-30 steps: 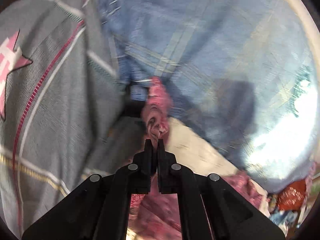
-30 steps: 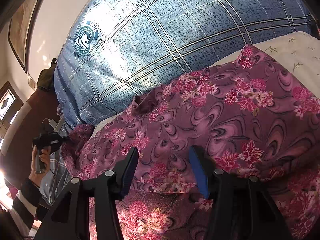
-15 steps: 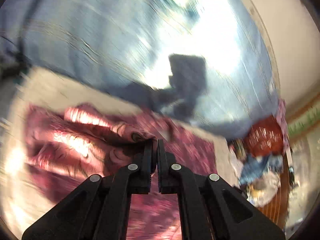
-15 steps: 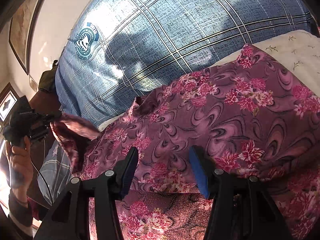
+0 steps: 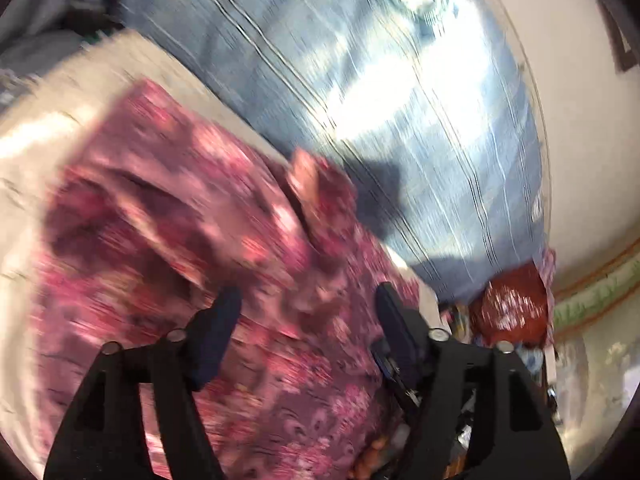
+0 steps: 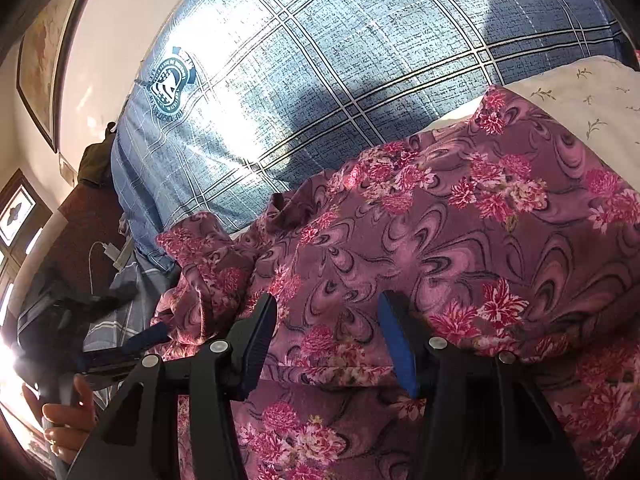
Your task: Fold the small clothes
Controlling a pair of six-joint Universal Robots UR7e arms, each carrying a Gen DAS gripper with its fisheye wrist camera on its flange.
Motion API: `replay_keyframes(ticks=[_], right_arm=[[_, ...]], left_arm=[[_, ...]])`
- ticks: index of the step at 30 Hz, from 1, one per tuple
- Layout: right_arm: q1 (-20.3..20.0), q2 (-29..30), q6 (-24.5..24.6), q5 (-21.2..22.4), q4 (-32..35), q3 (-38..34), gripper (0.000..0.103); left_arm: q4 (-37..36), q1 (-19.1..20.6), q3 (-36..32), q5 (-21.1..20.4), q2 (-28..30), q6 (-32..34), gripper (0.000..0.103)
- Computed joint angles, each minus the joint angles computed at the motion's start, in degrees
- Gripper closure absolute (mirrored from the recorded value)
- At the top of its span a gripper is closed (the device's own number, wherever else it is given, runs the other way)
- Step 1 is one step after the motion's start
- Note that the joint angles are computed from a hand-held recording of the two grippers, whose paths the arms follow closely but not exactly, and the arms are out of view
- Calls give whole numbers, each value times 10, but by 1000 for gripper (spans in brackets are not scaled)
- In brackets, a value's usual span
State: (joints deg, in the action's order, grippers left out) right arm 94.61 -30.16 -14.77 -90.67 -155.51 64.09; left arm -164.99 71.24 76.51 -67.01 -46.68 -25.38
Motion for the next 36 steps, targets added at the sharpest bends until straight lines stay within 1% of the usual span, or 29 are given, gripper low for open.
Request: replay_keyframes(ticks=[1, 2, 3, 4, 5, 6, 7, 10, 11, 12, 14, 15, 16, 17, 18, 20, 22, 24, 25, 29, 30, 32, 34, 36], right_arm=[[9, 5, 4, -28, 19, -15, 48], [17, 10, 9, -46, 33, -29, 46], [22, 14, 13, -39, 47, -42, 46], [27, 19, 12, -18, 61, -55, 46], [34, 26, 5, -8, 73, -69, 46], [45, 36, -9, -6, 89, -87, 41], [57, 52, -28, -9, 113, -113, 33], [93, 102, -95, -55, 142, -178, 32], [103, 123, -113, -79, 151, -206, 32], [115, 154, -131, -123, 159, -245, 32], [126, 190, -152, -175, 147, -284, 36], [127, 199, -155, -186, 132, -292, 52], [123, 200, -144, -175, 138, -298, 82], [116, 197, -119, -152, 160, -306, 94], [109, 186, -95, -131, 162, -297, 92], [94, 146, -63, -94, 128, -248, 93], [74, 101, -19, -46, 88, -193, 93], [56, 66, 20, -11, 58, -156, 93], [46, 50, 37, -2, 48, -140, 93], [18, 23, 93, -6, 56, -121, 93], [10, 19, 105, -3, 63, -116, 96], [-4, 13, 130, 8, 80, -107, 96], [-12, 12, 148, 8, 83, -101, 90], [-17, 15, 159, 20, 92, -103, 88]], left_arm=[[-6, 3, 6, 9, -8, 2, 33], [-7, 6, 8, 16, -14, -1, 33], [-12, 9, 10, 17, -18, -6, 33], [-14, 14, 11, 15, -22, -14, 33], [-12, 19, 12, 11, -24, -28, 33], [-9, 26, 12, 2, -22, -38, 33], [-2, 32, 11, -7, -25, -48, 33], [-2, 45, 8, -29, -18, -65, 33], [0, 46, 4, -32, -15, -70, 33], [0, 47, 6, -35, -16, -73, 33], [2, 48, 8, -35, -18, -74, 33], [1, 49, 8, -36, -18, -75, 33], [2, 51, 7, -37, -17, -75, 33], [3, 52, 7, -37, -17, -78, 33], [3, 53, 6, -40, -17, -79, 33], [5, 56, 5, -49, -16, -86, 33], [5, 57, 3, -56, -14, -92, 33], [11, 56, 0, -56, -11, -92, 33], [13, 55, -2, -54, -9, -92, 33], [28, 54, -14, -55, 2, -101, 33], [30, 53, -16, -49, 4, -101, 33], [36, 50, -21, -37, 8, -99, 33], [44, 47, -23, -27, 8, -94, 33], [44, 44, -24, -20, 9, -93, 33]])
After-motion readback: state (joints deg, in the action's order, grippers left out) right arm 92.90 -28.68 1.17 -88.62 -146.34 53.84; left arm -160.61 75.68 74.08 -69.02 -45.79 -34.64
